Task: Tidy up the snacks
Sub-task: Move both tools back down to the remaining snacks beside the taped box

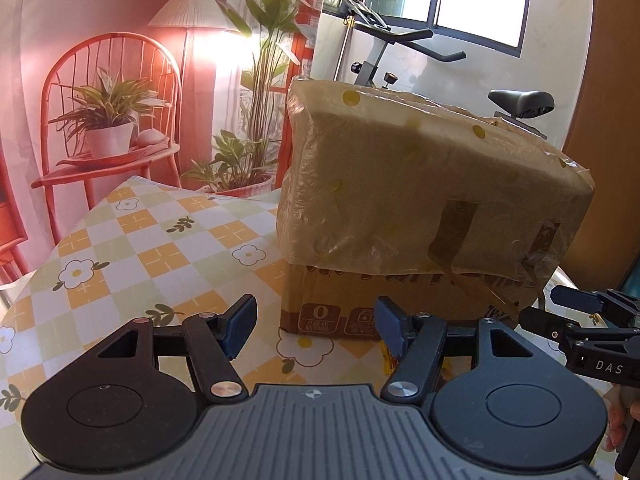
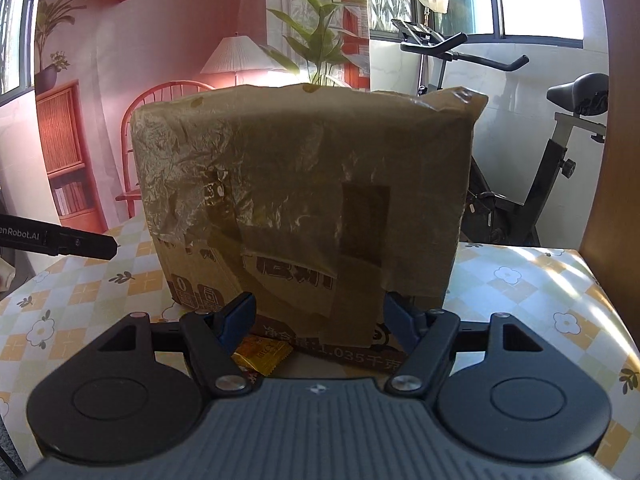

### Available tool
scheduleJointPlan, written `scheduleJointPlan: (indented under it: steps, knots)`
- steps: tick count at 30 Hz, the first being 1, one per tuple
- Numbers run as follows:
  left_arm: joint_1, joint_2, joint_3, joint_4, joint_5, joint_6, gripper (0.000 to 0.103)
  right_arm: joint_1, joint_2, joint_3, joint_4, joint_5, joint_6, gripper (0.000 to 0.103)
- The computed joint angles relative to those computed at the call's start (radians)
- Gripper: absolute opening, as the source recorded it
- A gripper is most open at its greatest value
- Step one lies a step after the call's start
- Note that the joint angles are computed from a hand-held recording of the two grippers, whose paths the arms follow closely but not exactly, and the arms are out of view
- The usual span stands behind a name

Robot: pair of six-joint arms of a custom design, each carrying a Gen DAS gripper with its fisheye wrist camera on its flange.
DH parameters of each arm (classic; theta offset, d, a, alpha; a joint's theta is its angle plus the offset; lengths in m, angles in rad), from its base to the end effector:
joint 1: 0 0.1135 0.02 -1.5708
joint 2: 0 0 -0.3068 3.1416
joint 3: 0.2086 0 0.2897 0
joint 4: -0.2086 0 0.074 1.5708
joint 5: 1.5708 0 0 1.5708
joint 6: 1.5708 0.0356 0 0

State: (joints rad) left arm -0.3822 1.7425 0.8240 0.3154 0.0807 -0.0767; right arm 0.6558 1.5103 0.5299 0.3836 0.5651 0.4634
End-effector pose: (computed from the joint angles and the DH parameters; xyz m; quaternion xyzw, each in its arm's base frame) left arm 0.3536 -0.1453 0.1649 0.1531 0.8713 -0.1405 0.4445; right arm 0.2455 0.1649 0.1592 0.0484 0.8573 0.0298 0.5117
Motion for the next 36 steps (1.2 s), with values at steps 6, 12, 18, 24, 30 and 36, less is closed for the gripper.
scheduleJointPlan:
  steps: [6,12,18,24,30,36]
  knots:
    - [-0.004,0.032,-0.003,0.021,-0.006,0.005,0.067,-0.004,0.071,-0.014,0.069,-0.014,-0.009,0.073]
    - [-0.016,0.064,0.005,0.034,-0.016,0.012,0.067,-0.027,0.142,-0.021,0.139,-0.043,0.010,0.073]
    - [-0.024,0.097,0.020,0.045,-0.021,0.023,0.067,-0.058,0.196,-0.031,0.200,-0.088,0.037,0.073]
    - [-0.028,0.121,0.030,0.051,-0.014,0.028,0.067,-0.049,0.266,-0.022,0.239,-0.091,0.022,0.073]
    - [-0.038,0.146,0.038,0.058,-0.012,0.030,0.067,-0.046,0.277,-0.022,0.252,-0.092,0.023,0.073]
    - [-0.037,0.152,0.039,0.039,0.011,0.038,0.067,-0.041,0.276,-0.035,0.277,-0.088,0.036,0.073]
